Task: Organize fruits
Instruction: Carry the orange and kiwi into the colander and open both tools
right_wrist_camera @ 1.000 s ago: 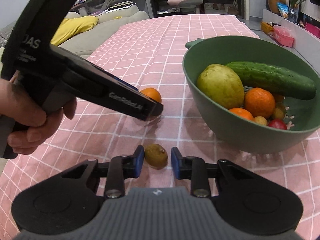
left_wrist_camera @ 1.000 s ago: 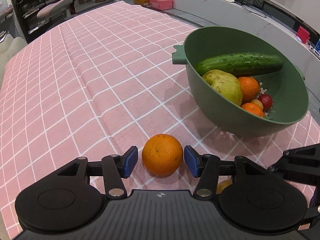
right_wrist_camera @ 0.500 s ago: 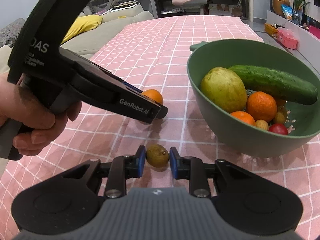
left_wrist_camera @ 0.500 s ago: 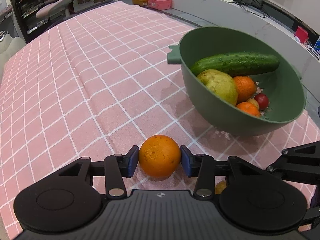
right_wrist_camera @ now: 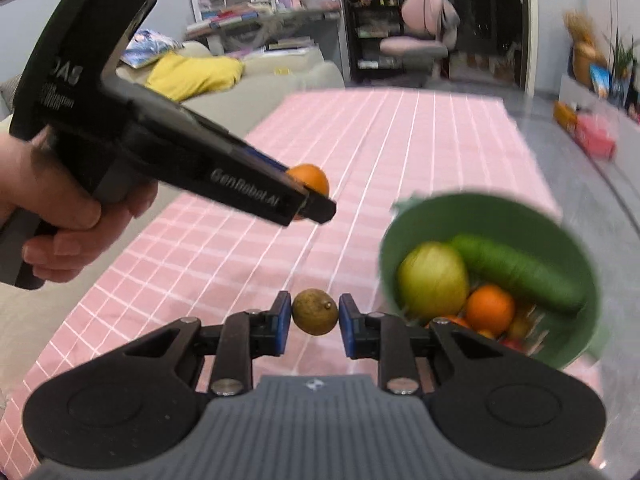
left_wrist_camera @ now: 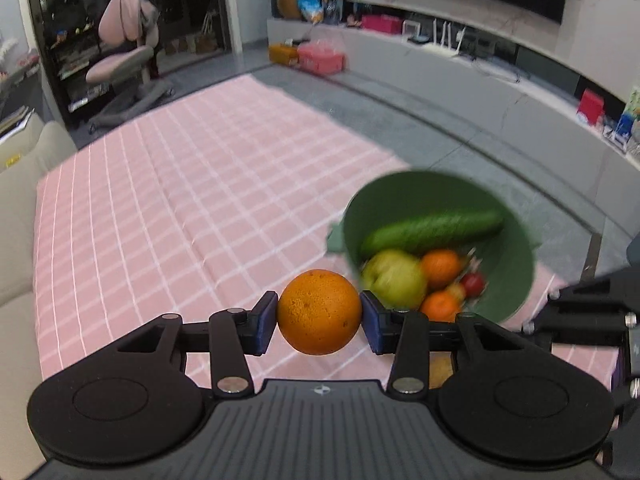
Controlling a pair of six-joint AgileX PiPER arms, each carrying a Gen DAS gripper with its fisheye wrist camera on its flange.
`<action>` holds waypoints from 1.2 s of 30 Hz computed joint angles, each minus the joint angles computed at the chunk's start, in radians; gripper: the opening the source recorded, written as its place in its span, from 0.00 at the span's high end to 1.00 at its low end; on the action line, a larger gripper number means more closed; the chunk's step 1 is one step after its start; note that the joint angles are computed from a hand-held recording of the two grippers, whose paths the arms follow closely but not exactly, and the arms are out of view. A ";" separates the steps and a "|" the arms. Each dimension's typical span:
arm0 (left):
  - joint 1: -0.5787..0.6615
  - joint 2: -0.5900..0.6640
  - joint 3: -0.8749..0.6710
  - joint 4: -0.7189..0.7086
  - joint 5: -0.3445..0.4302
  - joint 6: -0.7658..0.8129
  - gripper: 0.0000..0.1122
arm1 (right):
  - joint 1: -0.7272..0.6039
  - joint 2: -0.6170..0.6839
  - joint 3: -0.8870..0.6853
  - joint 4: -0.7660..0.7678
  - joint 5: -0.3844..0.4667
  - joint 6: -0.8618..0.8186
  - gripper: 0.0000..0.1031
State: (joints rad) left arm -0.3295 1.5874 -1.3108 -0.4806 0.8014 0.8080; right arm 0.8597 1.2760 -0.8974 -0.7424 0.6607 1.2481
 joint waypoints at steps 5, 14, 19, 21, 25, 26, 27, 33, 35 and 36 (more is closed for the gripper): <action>-0.093 -0.003 -0.029 0.023 -0.012 -0.064 0.56 | -0.086 -0.102 -0.001 0.058 0.072 -0.164 0.79; -0.262 0.048 -0.024 0.071 -0.077 -0.173 0.56 | -0.346 -0.201 0.076 0.257 0.084 -0.501 0.79; -0.310 0.080 -0.015 0.119 -0.095 -0.226 0.56 | -0.427 -0.193 0.127 0.339 0.045 -0.605 0.79; -0.319 0.095 -0.011 0.137 -0.100 -0.249 0.56 | -0.441 -0.184 0.143 0.362 0.033 -0.637 0.79; -0.326 0.111 -0.009 0.181 -0.090 -0.307 0.56 | -0.454 -0.166 0.171 0.365 -0.004 -0.661 0.79; -0.327 0.113 -0.006 0.193 -0.092 -0.321 0.56 | -0.459 -0.157 0.169 0.369 -0.010 -0.670 0.79; -0.327 0.113 -0.006 0.202 -0.089 -0.337 0.56 | -0.461 -0.148 0.168 0.370 -0.013 -0.674 0.79; -0.328 0.100 -0.005 0.253 -0.070 -0.414 0.55 | -0.438 -0.140 0.161 0.345 -0.002 -0.646 0.77; -0.336 0.087 -0.001 0.263 -0.067 -0.426 0.55 | -0.431 -0.150 0.159 0.341 0.007 -0.640 0.77; -0.339 0.082 -0.002 0.269 -0.063 -0.434 0.55 | -0.432 -0.155 0.156 0.341 0.013 -0.640 0.77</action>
State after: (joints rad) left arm -0.6683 1.6691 -1.3131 -0.2119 0.7384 0.3743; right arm 0.4282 1.1212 -0.7413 -0.4009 0.6738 0.6078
